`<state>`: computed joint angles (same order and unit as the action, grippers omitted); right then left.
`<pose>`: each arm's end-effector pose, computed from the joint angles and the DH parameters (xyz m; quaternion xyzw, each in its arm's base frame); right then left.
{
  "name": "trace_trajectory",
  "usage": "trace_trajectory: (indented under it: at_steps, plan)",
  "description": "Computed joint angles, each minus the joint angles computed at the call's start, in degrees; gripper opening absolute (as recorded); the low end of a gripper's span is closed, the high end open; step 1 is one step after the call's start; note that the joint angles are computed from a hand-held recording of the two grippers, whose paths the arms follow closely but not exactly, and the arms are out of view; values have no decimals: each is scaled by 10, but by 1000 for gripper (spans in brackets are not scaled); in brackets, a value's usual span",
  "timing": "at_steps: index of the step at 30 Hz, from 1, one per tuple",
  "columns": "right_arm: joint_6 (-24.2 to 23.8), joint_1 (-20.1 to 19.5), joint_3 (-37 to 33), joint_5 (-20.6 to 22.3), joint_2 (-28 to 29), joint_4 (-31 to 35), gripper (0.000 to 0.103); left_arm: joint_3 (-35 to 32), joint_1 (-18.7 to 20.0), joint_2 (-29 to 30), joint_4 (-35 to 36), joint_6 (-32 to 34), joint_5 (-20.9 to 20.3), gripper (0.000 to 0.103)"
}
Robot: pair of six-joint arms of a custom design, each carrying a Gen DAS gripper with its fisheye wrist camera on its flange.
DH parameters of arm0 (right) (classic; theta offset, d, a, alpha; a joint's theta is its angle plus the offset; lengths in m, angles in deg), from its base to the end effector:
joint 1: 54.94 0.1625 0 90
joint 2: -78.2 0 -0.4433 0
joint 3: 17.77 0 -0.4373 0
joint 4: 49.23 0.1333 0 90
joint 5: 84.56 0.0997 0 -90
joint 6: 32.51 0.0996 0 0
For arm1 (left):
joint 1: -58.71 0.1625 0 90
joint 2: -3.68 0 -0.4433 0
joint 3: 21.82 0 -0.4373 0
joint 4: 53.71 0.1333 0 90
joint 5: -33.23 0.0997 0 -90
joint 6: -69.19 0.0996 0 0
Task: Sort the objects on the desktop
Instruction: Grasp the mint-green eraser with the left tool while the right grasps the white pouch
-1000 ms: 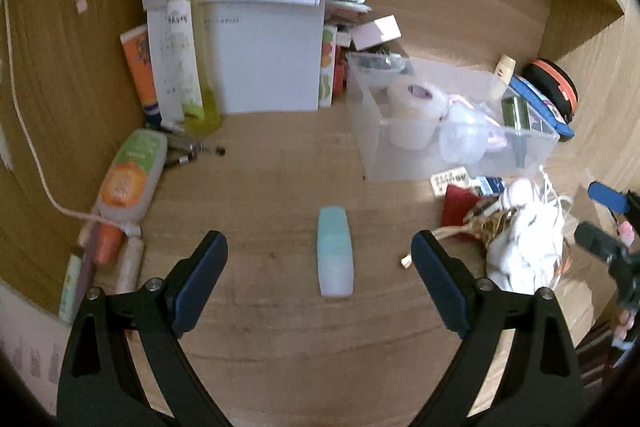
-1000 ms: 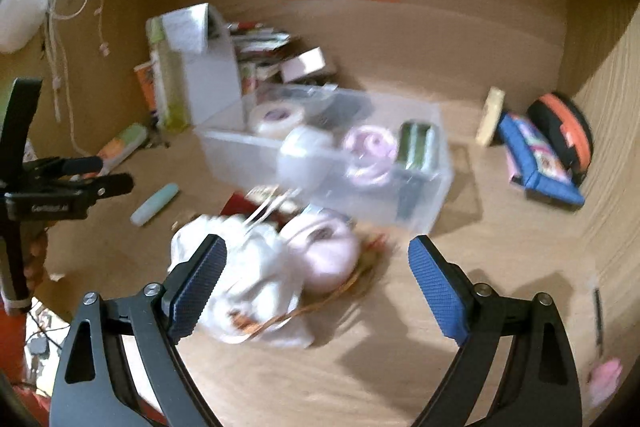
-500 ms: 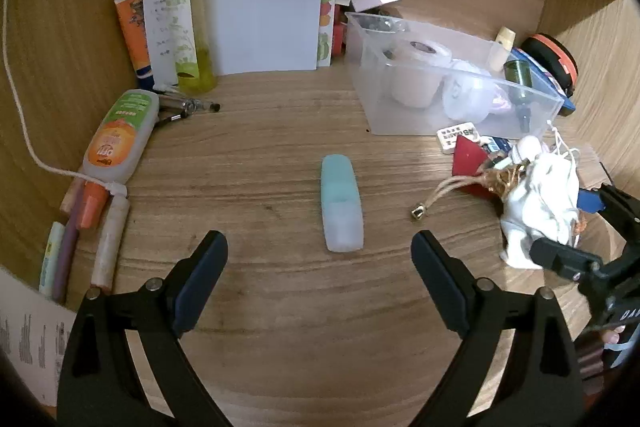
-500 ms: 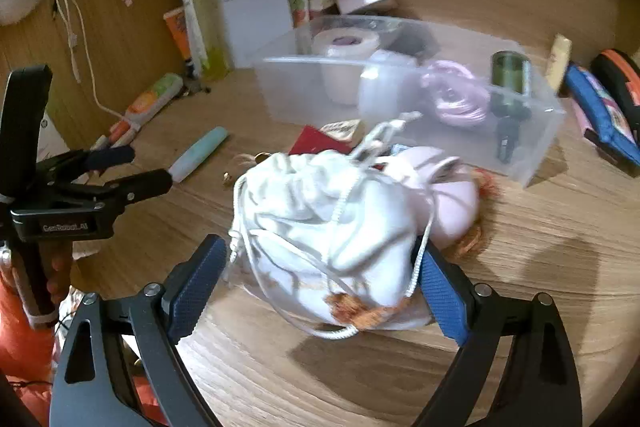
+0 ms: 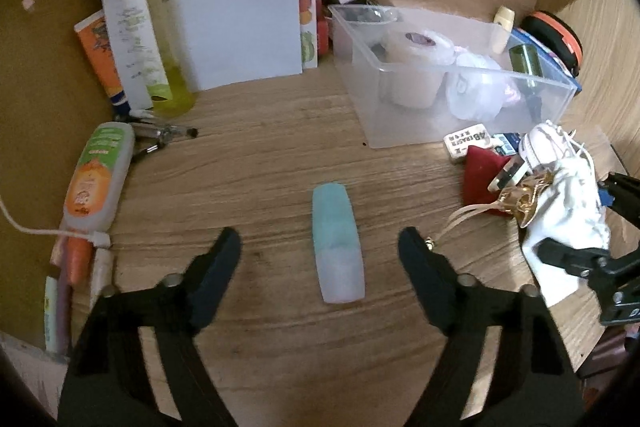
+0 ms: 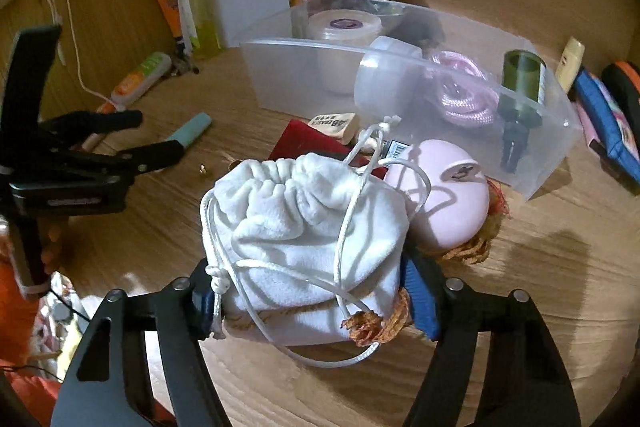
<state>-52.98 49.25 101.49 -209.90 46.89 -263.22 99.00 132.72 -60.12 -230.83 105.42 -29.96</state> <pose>0.2015 -0.4883 -0.0512 0.1803 -0.8929 0.2785 0.3044 0.0158 -0.5918 0.1665 0.3594 0.8700 -0.2093 0.2648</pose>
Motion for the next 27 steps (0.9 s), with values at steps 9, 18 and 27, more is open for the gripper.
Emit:
trace_trajectory:
  at_steps: [9, 18, 27]
  plan:
    - [-5, -7, 33, 58, -28, -17, 67, -18, -1, 19, 17, -10, 13, 49]
    - [-8, -9, 62, 93, -59, -74, 67, -18, -5, 27, 6, 1, 14, 27]
    - [-1, -25, 76, 116, -83, -113, 67, -9, -9, 29, -29, 0, 23, 24]
